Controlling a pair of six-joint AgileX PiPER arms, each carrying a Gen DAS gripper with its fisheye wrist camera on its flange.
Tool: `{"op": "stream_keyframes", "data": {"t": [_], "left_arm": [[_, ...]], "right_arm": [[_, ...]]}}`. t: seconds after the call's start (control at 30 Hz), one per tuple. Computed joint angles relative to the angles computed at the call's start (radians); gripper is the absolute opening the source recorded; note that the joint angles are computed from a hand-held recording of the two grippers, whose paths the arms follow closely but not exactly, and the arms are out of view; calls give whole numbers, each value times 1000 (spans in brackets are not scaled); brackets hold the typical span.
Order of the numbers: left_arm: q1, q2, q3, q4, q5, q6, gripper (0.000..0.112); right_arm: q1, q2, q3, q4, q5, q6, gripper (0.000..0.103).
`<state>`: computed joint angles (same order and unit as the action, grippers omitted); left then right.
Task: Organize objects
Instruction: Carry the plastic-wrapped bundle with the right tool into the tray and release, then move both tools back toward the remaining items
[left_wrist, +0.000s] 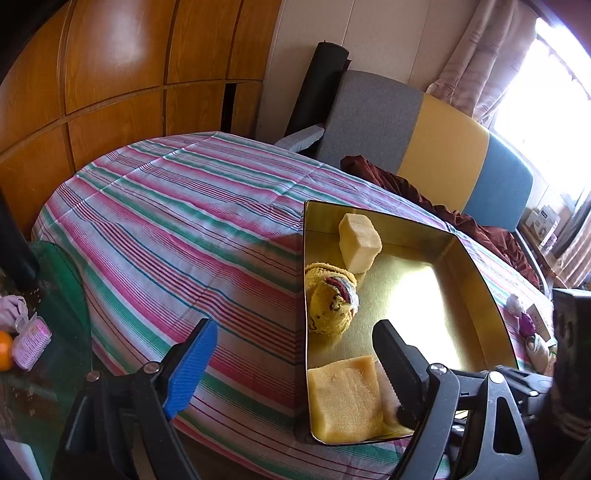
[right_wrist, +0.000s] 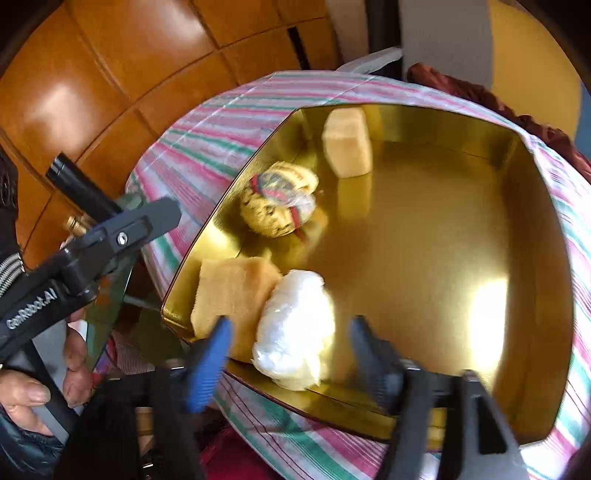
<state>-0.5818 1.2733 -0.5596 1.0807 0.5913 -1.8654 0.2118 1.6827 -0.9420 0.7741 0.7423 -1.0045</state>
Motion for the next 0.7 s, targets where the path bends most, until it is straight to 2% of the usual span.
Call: {"op": "stream_keyframes", "data": {"t": [0.13, 0.3, 0.43, 0.47, 0.7], "left_arm": [[-21, 11, -10, 4, 12, -3, 88], [-52, 22, -23, 13, 38, -9, 91], [-78, 30, -33, 15, 54, -7, 95], [-83, 33, -35, 16, 56, -6, 95], [-119, 63, -57, 16, 88, 0, 101]], "right_arm": [[-71, -45, 39, 39, -7, -26, 82], [-125, -112, 98, 64, -75, -42, 84], [-151, -168, 120, 42, -114, 7, 84], [-191, -185, 115, 34, -88, 0, 84], [-296, -224, 149, 41, -109, -38, 84]]}}
